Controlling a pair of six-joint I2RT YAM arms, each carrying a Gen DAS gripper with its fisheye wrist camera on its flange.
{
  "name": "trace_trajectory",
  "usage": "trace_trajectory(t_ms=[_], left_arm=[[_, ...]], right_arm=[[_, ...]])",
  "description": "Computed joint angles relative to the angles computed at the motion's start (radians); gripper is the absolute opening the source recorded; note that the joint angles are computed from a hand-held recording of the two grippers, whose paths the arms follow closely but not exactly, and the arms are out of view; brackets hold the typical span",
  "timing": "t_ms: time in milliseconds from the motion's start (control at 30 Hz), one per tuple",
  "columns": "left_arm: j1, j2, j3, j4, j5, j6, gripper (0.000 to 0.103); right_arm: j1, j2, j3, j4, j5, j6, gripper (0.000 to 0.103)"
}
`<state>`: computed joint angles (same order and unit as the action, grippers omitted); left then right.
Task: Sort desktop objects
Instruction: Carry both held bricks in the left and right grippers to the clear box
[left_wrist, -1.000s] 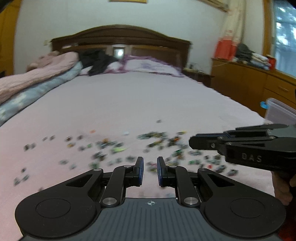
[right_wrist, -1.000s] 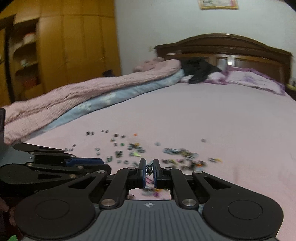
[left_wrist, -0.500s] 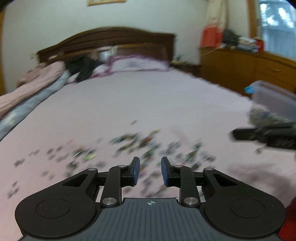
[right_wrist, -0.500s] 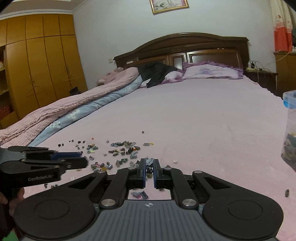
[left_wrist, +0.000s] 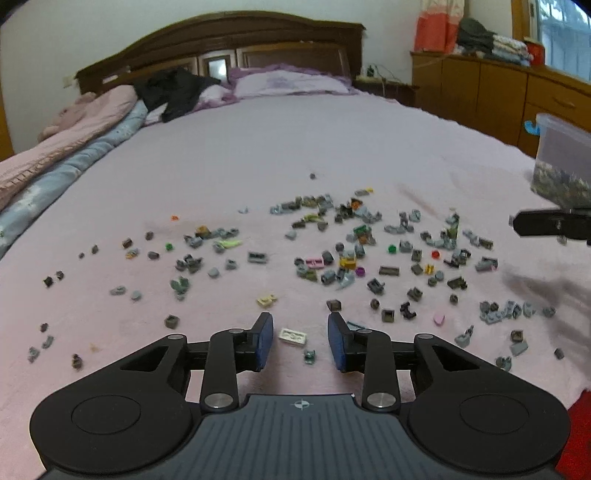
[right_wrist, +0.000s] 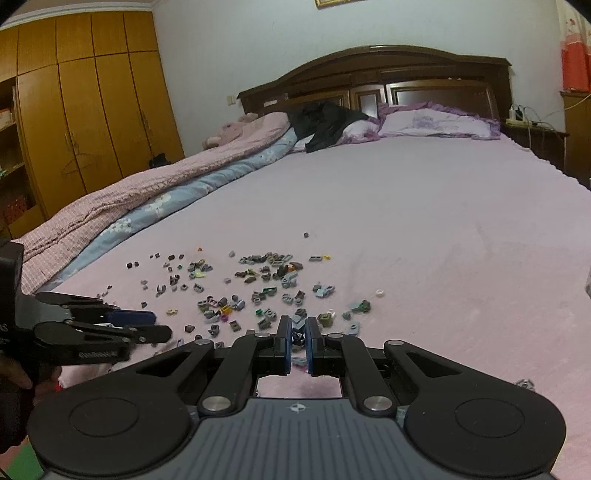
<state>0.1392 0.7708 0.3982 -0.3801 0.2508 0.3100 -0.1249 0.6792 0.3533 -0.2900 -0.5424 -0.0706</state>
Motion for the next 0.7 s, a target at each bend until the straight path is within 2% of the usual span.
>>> trace_trajectory(t_ms=[67, 133, 167, 400, 567, 700], left_arm=[[0.014, 0.004, -0.013, 0.011, 0.013, -0.002, 0.032], [0.020, -0.002, -0.019, 0.014, 0.021, -0.009, 0.020], [0.018, -0.010, -0.021, 0.013, 0.020, -0.014, 0.017], [-0.074, -0.089, 0.005, -0.025, -0.029, -0.071, 0.017], [-0.260, -0.099, 0.062, -0.013, -0.116, -0.164, 0.017], [-0.488, -0.039, 0.112, 0.052, -0.241, -0.251, 0.017]], right_arm=[[0.017, 0.007, 0.004, 0.007, 0.012, 0.006, 0.008], [0.026, 0.013, 0.006, 0.012, 0.018, 0.008, 0.008], [0.027, 0.014, 0.008, 0.011, 0.018, 0.007, 0.008], [0.022, 0.014, 0.009, 0.023, 0.007, 0.016, 0.008], [-0.041, -0.026, 0.010, 0.001, -0.038, 0.000, 0.008], [-0.180, -0.061, 0.020, -0.039, -0.141, -0.052, 0.008]])
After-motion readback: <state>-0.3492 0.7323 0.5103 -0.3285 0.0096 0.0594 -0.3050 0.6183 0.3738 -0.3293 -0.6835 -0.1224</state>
